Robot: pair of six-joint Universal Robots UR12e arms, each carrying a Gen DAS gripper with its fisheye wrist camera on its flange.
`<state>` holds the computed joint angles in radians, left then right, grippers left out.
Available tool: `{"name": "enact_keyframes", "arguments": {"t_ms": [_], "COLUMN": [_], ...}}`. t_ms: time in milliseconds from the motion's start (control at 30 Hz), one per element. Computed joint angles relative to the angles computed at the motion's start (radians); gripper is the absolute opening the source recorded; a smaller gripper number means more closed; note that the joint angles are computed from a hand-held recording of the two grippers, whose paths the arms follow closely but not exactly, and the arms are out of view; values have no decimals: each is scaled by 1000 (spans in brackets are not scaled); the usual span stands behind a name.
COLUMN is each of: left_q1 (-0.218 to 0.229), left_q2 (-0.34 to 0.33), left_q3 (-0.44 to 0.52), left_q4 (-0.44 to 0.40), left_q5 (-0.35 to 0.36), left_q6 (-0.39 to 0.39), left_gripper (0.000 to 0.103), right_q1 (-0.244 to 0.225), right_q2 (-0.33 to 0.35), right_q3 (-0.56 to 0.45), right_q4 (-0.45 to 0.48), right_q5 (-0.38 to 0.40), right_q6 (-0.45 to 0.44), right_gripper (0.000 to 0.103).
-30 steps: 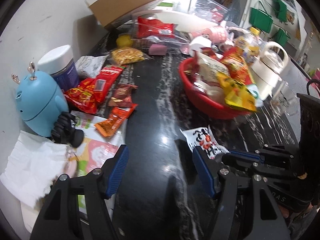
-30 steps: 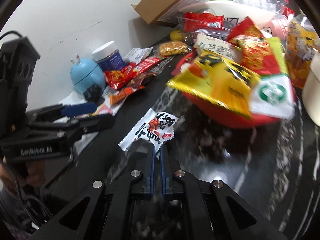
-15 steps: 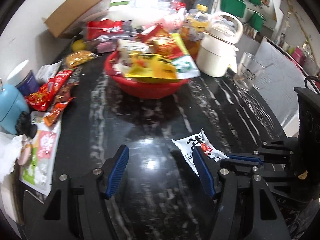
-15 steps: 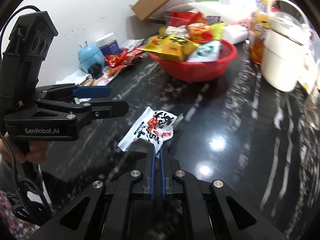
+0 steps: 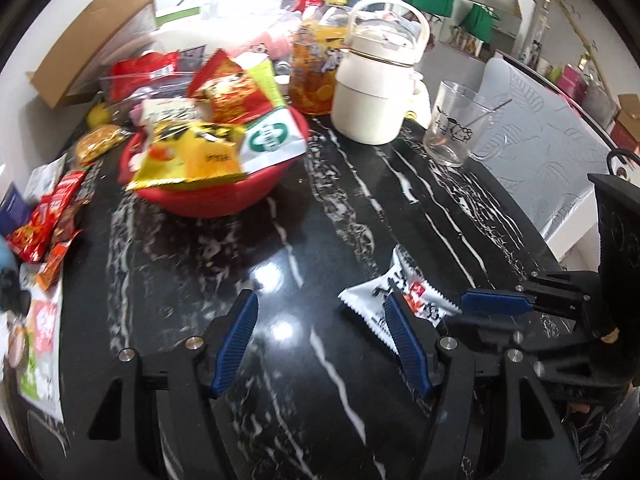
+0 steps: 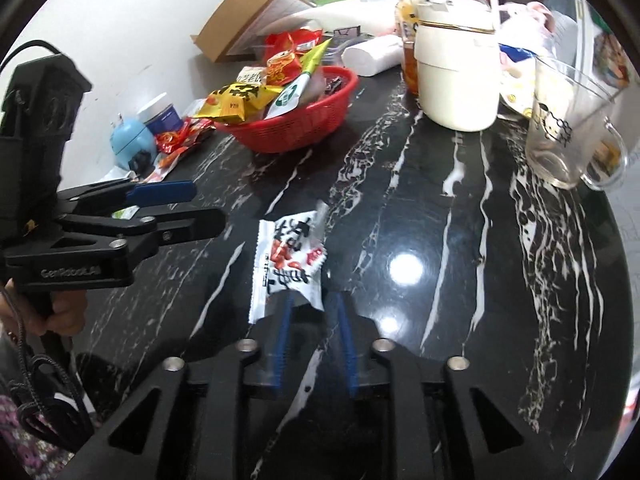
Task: Organize snacks
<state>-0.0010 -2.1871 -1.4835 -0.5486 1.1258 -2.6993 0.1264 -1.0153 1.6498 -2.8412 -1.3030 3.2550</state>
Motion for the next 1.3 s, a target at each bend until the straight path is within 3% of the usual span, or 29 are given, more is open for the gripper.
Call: {"name": "enact_keyframes", "arguments": {"t_ms": [100,167,400,667,733,800,933,1167,1300], "left_q1": [-4,-4,-15,-18,-19,-15,-16,-15,-7], "left_q2": [-19,-30,-51,-80,-78,-75,-60,-35,-23], "left_q3": [35,58,102,158,147,143,116,74,47], "left_q4": [-63,-110,-208,-348,-322,-333,-293,-228,-190], "left_q5": [-32,-59,-94,-126,-117,-132,-111,-24,-9], "left_q6": [42,69,202,243,227,221,177,3,-74], "left_gripper": [65,65,65,65,63,53,48,47,47], "right_q1": [-1,1,10,4,0,-3,-5,2,6], "right_q2": [-3,-2,14,22,23,24,26,22,23], "right_q3": [11,12,-8,-12,-10,-6,-3,1,7], "right_q4": [-22,-30,2,1,-8,-22,-35,-30,-45], "right_q5": [9,12,7,19,29,41,59,60,89], "right_q6": [20,29,56,81,93,104,118,118,130], "right_gripper": [51,54,55,55,55,55,53,53,53]}}
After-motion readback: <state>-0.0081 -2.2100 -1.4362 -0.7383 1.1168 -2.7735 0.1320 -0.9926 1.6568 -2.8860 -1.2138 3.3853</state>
